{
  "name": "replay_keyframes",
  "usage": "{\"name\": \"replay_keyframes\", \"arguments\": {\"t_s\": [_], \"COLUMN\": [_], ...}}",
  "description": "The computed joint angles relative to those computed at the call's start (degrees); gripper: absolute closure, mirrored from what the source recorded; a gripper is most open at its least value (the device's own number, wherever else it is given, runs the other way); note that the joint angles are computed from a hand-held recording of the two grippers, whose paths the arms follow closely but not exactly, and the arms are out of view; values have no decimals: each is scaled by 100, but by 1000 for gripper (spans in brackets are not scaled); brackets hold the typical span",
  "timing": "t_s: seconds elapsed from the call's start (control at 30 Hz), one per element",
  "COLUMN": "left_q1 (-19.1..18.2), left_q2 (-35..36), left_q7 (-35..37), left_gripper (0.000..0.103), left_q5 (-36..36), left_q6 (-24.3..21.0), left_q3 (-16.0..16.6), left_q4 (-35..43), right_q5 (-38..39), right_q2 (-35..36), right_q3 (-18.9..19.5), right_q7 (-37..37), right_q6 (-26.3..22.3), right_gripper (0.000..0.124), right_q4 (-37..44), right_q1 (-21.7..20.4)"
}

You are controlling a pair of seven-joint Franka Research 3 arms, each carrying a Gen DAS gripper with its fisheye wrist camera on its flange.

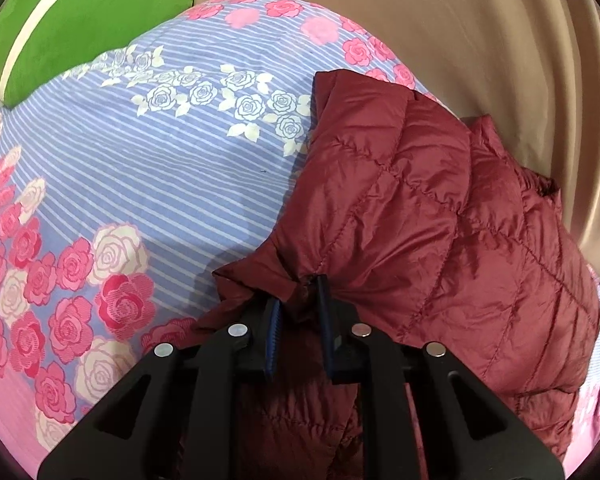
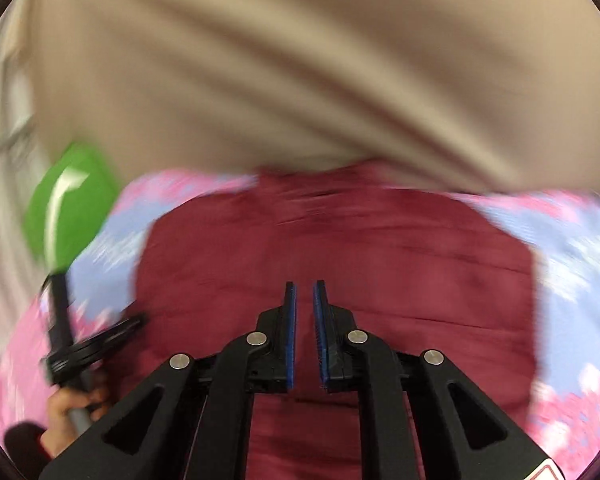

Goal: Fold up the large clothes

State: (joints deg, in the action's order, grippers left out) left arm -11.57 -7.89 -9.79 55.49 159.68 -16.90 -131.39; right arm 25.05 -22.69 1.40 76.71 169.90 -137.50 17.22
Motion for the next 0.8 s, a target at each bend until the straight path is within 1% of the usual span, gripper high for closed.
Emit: {"name": "replay_keyframes", "arguments": {"t_s": [0.03,0.1,0.13,0.2,0.27,0.3,0.33,0.4,0.43,0.47,0.5,0.53,0.6,0.63,0.67,0.73,0.77,0.8], "left_q1": [19,66,89,130,185,209,224,247,259,266,269,271,273,274,272,263,260,259], "left_q2": [-18,-55,-56,-52,-50,-49,-51,-66,-72,-77,-84,-89,-100,-90,-85,-63,-64,-65], "left_q7": [-60,-196,-239,-291,-381,-423,-436,-441,-443,-428,-410,-390,-335,-317,-298,-259,-246,-246], "left_gripper": [87,87,87,87,87,87,87,86,86,86,86,86,86,86,86,86,86,86], "left_q5": [36,132,168,213,288,319,323,318,321,314,302,288,247,233,218,184,174,171], "left_q6": [85,232,287,389,536,594,631,676,687,687,680,666,641,628,614,582,579,583], "left_q3": [16,25,25,32,45,47,48,44,40,36,31,24,19,13,10,6,9,11], "left_q4": [-34,-112,-125,-144,-174,-180,-180,-194,-204,-210,-217,-221,-228,-215,-207,-176,-174,-174], "right_q5": [15,-230,-465,-1032,-1628,-1794,-1794,-1394,-1100,-617,-246,-9,-145,-138,-97,-178,-164,-98], "right_q2": [175,648,914,1150,1226,1144,1066,883,754,583,436,299,47,-101,-196,-363,-392,-409], "right_q3": [35,358,541,797,900,874,740,264,17,-380,-657,-749,-657,-652,-671,-554,-577,-660], "right_q7": [-80,37,215,686,1090,1193,1119,692,453,71,-184,-308,47,222,265,463,486,447], "right_q6": [-102,-208,-303,-354,-259,-215,-140,-57,-47,-69,-122,-147,-79,-60,-33,158,209,201], "right_gripper": [113,113,113,113,113,116,117,120,124,124,124,124,124,120,116,86,80,78], "right_q4": [162,496,676,768,633,475,290,-20,-160,-311,-415,-515,-737,-839,-903,-1062,-1057,-1060], "right_q1": [167,199,135,-32,-209,-246,-244,-162,-106,35,73,-90,-774,-1069,-1177,-1554,-1582,-1493]}}
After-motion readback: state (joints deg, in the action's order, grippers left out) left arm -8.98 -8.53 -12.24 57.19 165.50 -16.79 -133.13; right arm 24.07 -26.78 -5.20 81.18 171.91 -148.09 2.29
